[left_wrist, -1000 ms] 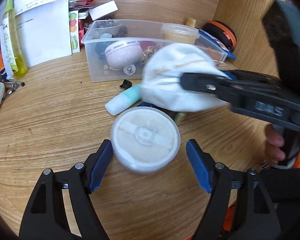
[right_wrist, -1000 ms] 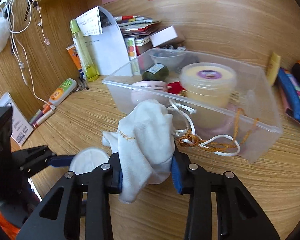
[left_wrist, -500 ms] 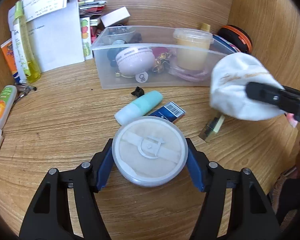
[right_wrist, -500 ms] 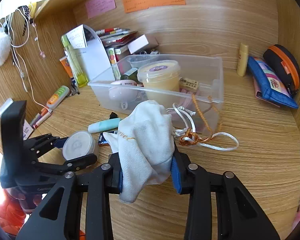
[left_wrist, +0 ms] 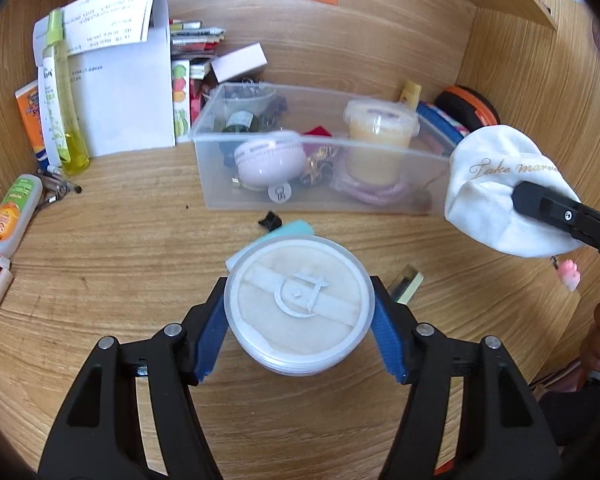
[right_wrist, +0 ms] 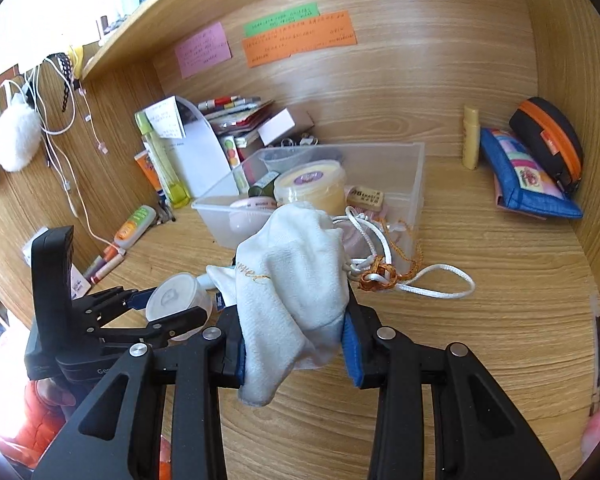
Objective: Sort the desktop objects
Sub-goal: 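Grasp the white round lid container with the left gripper while the right grasps the white pouch, then carry the white container and white pouch over the clear box and lower them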
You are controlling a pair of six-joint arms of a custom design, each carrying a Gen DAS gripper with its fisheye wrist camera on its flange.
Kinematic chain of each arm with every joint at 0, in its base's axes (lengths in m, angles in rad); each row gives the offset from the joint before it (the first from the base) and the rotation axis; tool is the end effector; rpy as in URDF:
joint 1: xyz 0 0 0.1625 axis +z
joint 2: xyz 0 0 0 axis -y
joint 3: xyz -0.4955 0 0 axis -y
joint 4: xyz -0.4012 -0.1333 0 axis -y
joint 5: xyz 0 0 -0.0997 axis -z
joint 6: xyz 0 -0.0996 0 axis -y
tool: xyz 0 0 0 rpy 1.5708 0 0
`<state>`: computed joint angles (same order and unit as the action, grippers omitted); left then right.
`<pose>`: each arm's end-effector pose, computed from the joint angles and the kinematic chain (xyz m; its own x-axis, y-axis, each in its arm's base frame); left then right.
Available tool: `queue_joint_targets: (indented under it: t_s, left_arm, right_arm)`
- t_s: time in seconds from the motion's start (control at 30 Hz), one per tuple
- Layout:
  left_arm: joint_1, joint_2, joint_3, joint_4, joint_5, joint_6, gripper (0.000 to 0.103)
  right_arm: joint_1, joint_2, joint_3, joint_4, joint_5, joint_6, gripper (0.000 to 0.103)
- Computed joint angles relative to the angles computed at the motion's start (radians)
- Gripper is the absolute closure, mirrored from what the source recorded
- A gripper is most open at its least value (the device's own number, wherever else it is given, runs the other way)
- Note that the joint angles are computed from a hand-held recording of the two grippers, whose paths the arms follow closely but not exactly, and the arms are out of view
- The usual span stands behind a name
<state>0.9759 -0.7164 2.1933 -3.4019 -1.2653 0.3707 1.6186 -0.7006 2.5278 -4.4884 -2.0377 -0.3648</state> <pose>-0.1662 -0.5369 0.0339 -0.6003 0.6990 -0.3886 0.7972 0.5617 -0.2211 0.1076 -0.3973 0.1412 -0.8432 0.1679 0.5107 -0.3456 0.5582 -0.7542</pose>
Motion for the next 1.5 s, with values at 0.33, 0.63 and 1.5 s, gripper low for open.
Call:
queue_joint_targets:
  t_s: [0.33,0.63,1.5]
  left_arm:
    - [-0.005,-0.025,-0.049,0.004,-0.030,-0.006,0.038]
    - [-0.010,-0.028,-0.118,0.015,-0.062,0.003,0.038]
    - [0.007,0.089,-0.402,0.231,-0.124,0.025,0.038]
  right_arm:
    - [0.018,-0.047,-0.024,0.004,-0.023,-0.032,0.070]
    - [-0.003,-0.112,-0.070,0.068,-0.024,-0.060,0.070]
    - [-0.058,-0.187,-0.291,0.340,-0.036,-0.078,0.070]
